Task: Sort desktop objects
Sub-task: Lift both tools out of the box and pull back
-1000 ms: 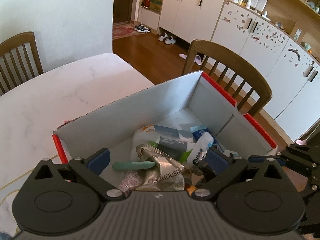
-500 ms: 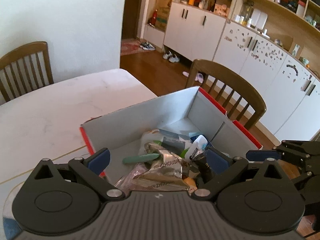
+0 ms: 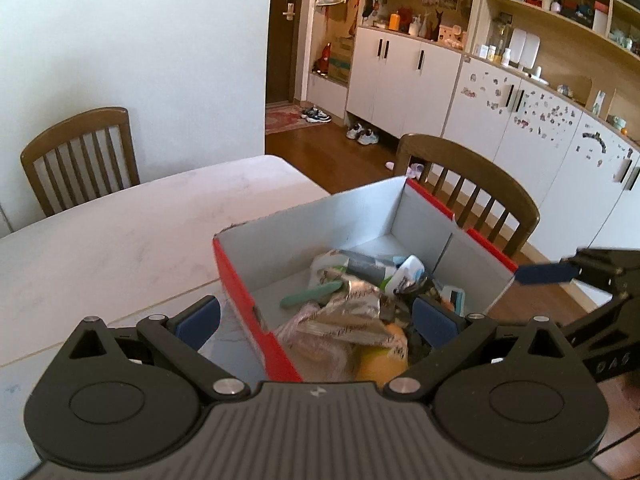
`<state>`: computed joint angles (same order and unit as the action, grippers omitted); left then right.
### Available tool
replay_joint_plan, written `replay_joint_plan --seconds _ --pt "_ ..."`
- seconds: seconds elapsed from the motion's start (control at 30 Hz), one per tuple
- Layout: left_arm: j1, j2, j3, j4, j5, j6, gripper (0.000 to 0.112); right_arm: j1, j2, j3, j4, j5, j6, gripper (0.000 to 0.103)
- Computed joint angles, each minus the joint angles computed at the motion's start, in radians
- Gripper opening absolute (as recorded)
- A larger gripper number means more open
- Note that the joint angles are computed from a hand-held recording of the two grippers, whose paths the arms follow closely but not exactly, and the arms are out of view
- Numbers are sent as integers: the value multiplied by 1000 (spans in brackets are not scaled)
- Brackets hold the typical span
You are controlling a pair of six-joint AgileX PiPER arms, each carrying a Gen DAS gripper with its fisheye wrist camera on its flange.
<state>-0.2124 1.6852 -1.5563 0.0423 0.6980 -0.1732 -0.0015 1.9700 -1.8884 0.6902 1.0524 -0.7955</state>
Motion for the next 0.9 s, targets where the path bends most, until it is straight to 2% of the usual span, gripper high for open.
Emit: replay_joint_plan --seconds 0.3,0.6,0.9 --pt "-36 -61 94 98 4 -78 103 -4 -74 107 68 -44 -63 103" --pt "-45 -109 162 124 24 -119 103 10 -139 217 84 -131 -69 103" --pt "-46 -147 223 129 19 -138 103 30 -192 296 61 -165 -78 103"
